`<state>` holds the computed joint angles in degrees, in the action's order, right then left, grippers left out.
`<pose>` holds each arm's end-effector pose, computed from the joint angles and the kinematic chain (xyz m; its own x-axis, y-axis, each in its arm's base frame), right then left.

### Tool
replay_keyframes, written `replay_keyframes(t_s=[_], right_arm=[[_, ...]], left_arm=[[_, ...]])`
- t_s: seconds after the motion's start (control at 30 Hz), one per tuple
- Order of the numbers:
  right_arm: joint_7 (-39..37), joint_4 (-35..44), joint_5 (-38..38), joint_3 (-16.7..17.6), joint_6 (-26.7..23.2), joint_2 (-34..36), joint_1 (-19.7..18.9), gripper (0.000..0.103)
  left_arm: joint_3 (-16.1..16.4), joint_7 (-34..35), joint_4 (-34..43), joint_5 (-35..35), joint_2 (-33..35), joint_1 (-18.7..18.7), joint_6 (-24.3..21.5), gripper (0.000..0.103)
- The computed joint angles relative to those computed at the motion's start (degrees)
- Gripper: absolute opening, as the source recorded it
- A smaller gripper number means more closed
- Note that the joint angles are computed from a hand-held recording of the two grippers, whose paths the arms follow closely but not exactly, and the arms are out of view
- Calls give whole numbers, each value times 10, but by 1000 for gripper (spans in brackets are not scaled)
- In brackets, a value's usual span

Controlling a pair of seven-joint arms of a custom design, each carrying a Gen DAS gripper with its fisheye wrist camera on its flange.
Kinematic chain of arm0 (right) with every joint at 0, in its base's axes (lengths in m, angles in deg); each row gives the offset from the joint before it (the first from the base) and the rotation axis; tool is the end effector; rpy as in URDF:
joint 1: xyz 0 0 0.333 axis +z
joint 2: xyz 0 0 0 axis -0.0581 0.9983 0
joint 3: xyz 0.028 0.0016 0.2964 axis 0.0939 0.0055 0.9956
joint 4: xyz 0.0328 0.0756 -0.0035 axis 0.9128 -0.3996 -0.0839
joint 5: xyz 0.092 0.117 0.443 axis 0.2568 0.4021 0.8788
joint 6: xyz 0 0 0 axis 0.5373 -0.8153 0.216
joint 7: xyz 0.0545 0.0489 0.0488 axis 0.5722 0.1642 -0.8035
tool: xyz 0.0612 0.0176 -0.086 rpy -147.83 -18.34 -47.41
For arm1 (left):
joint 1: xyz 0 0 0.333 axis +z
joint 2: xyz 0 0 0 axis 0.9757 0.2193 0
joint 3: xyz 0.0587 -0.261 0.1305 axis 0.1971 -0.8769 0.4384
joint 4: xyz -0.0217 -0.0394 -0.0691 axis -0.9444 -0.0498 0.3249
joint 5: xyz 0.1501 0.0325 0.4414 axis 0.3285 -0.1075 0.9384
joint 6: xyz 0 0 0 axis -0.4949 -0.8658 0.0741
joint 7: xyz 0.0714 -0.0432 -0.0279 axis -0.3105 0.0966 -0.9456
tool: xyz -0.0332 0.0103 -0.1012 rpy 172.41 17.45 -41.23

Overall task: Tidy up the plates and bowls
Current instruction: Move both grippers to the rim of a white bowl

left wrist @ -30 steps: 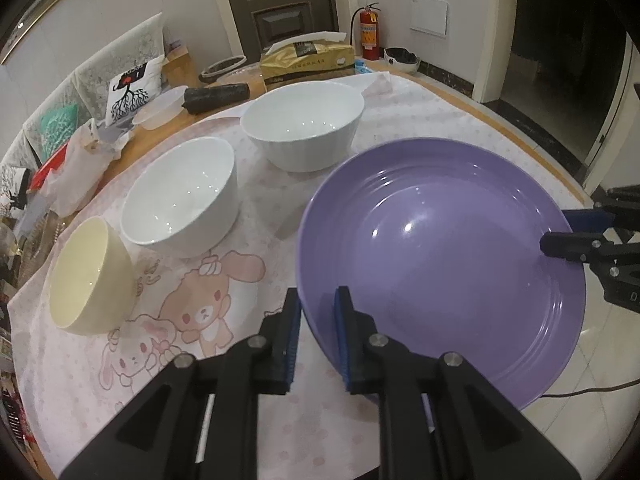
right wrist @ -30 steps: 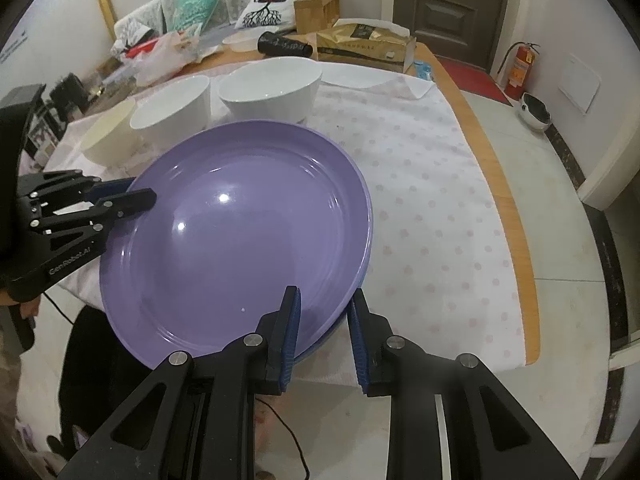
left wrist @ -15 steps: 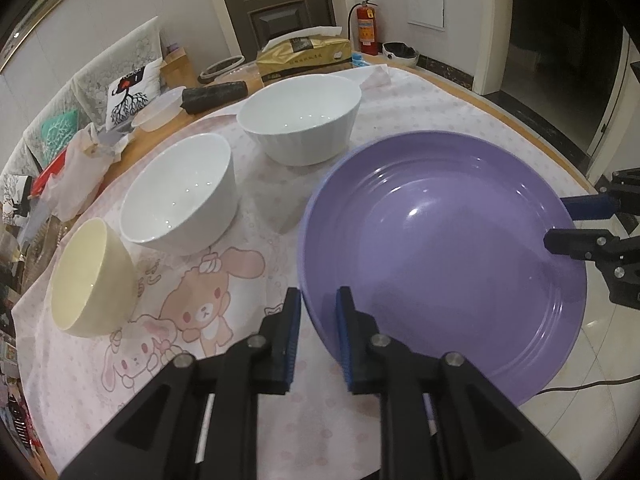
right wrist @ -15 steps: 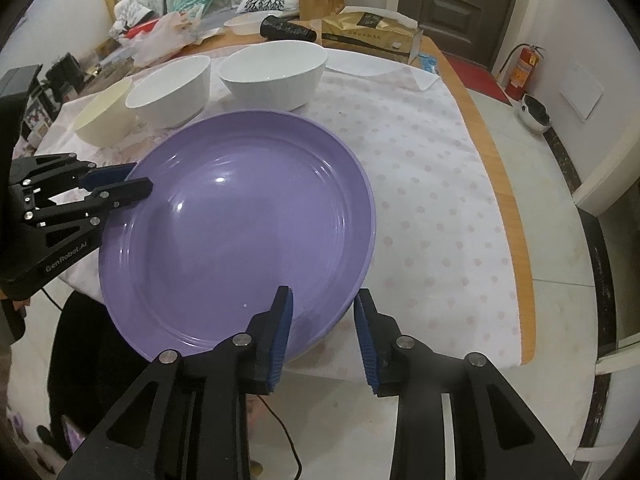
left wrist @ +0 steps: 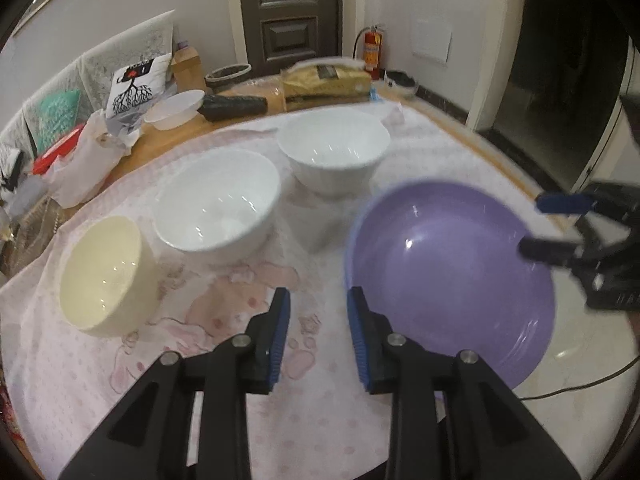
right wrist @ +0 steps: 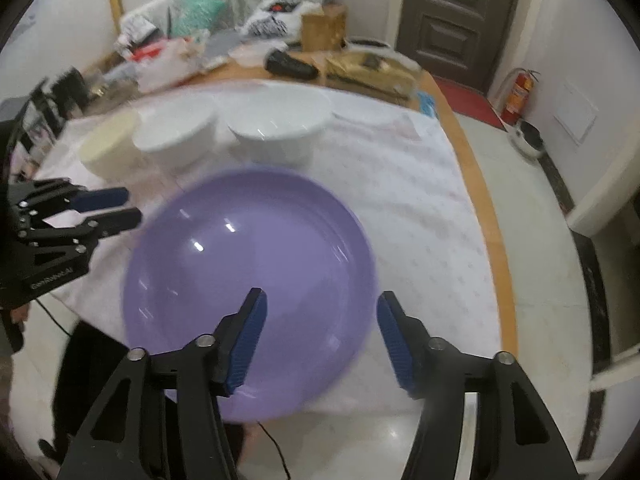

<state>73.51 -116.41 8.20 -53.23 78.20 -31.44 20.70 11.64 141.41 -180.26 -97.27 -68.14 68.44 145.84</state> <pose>0.4300 0.2857 0.4412 -0.1843 -0.9828 -0.0113 -0.8102 0.1584 -0.5644 0.5932 -0.1880 0.4097 -0.7781 -0.6280 0.0133 -0.5056 0.6136 -0.6065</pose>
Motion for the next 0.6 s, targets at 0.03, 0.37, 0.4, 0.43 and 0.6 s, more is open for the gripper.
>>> replay_keyframes(t_s=[0.03,0.37,0.4,0.43,0.6], right_arm=[[-1,7,-8,1,12,7,-2,63],[-81,147,-42,-11,126,164,-12,68],[-94,164,-38,-13,133,182,-12,69],[-102,180,-39,-14,137,199,-13,69],[-155,258,-9,-19,142,283,-9,73]], left_arm=[[5,1,16,-7,6,3,-15,27],[8,-81,212,81,130,29,-67,38],[7,-94,233,97,147,29,-70,39],[7,-110,258,115,166,28,-78,39],[17,-197,373,206,262,14,-113,39]])
